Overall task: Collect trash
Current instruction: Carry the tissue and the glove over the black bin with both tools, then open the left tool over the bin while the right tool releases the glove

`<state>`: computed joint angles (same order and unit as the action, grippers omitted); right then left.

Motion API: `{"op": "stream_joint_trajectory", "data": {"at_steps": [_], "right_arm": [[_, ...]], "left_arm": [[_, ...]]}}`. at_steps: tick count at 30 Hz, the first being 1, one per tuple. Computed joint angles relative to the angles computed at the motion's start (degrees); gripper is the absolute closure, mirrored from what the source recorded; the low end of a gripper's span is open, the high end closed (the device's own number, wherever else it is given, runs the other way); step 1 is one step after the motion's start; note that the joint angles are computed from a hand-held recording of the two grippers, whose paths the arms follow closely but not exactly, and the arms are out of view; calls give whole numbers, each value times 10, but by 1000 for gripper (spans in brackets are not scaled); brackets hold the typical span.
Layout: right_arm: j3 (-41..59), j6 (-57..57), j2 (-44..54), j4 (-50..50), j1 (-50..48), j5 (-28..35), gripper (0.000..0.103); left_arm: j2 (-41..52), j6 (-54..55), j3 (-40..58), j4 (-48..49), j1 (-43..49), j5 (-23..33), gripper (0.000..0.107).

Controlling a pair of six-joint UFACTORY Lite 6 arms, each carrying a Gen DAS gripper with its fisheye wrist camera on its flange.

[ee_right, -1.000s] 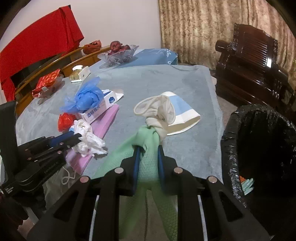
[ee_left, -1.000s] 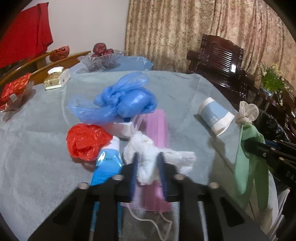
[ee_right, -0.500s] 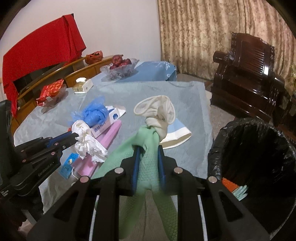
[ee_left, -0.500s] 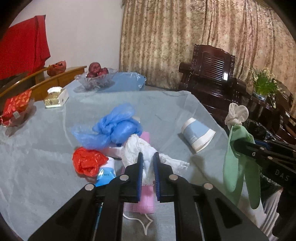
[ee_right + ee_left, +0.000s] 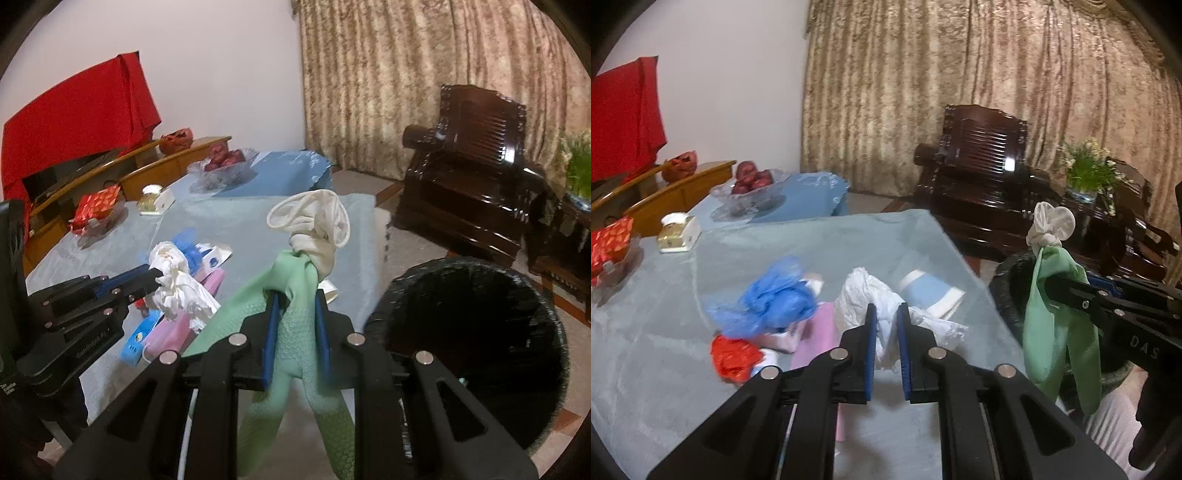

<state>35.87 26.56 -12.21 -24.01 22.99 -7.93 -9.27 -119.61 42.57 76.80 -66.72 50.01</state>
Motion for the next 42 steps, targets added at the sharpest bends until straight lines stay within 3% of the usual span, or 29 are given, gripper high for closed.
{"op": "stream_joint_trajectory", "data": {"at_steps": [11,18,29,36,42], "right_arm": [[-35,365,-84,-430,-164,-28,85],[-33,435,-87,-554,-301,-90,85],[-25,322,-10,-492,-455,-150,85],[-19,229,51,-415,-483,-155,84],[6,185,113,-374,-484,-148,83]], "left_arm": [[160,43,185,45,2,-47,96],[289,99,347,45,5,-83,96],[474,197,577,3,9,-123,96],[581,293,718,-70,14,-140,96],[626,341,776,-116,18,-144,95]]}}
